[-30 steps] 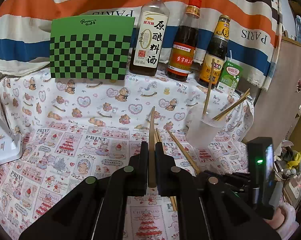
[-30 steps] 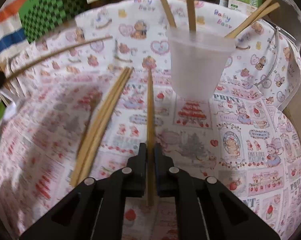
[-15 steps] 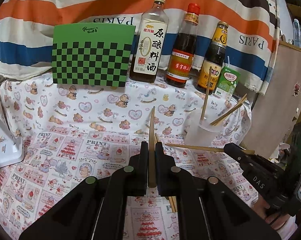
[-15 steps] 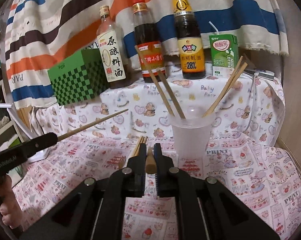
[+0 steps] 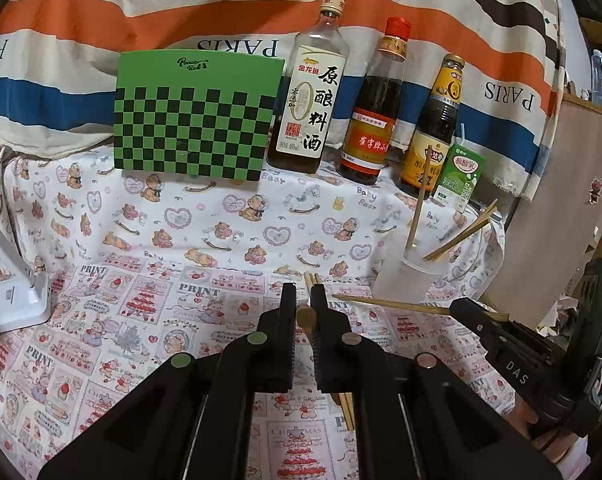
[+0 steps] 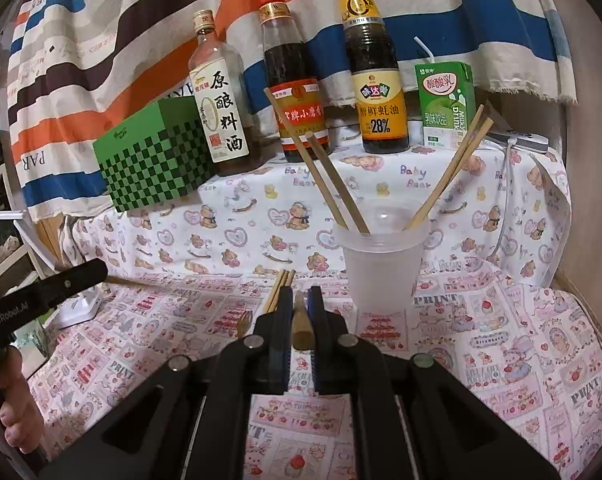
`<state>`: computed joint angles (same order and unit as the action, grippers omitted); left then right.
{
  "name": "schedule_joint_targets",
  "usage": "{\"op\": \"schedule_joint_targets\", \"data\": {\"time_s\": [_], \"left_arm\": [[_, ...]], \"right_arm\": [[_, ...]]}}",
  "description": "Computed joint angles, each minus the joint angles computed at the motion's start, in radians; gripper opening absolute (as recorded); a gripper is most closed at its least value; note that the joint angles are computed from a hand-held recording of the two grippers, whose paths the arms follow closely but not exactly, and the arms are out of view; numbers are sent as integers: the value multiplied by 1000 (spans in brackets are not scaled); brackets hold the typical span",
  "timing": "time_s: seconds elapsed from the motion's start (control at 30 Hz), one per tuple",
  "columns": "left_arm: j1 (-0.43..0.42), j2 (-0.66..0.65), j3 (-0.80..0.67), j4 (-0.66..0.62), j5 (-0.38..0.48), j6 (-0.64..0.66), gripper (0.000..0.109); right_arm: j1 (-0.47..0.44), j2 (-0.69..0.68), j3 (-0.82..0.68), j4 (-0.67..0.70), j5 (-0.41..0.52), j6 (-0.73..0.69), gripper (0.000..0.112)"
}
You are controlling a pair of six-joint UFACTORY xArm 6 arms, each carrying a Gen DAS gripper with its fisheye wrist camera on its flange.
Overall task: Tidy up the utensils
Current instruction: 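Lift both held chopsticks upright and carry them toward the clear cup, then lower the chopsticks into the cup and open both grippers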
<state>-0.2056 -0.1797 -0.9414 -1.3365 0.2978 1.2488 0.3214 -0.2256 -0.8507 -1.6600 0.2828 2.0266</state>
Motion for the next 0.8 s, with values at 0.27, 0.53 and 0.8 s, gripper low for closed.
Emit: {"op": "schedule_joint_targets", "data": {"time_s": [0.27, 0.53, 0.8], "left_arm": [[-13, -24, 6, -142, -33, 145, 6], [-16, -99, 18, -610, -48, 646, 6], [-3, -101, 23, -622, -16, 636, 6]], "right_arm": [[-6, -26, 7, -97, -3, 99, 6], [79, -226, 117, -435, 186, 426, 6], [132, -403, 250, -478, 440, 515, 6]]}}
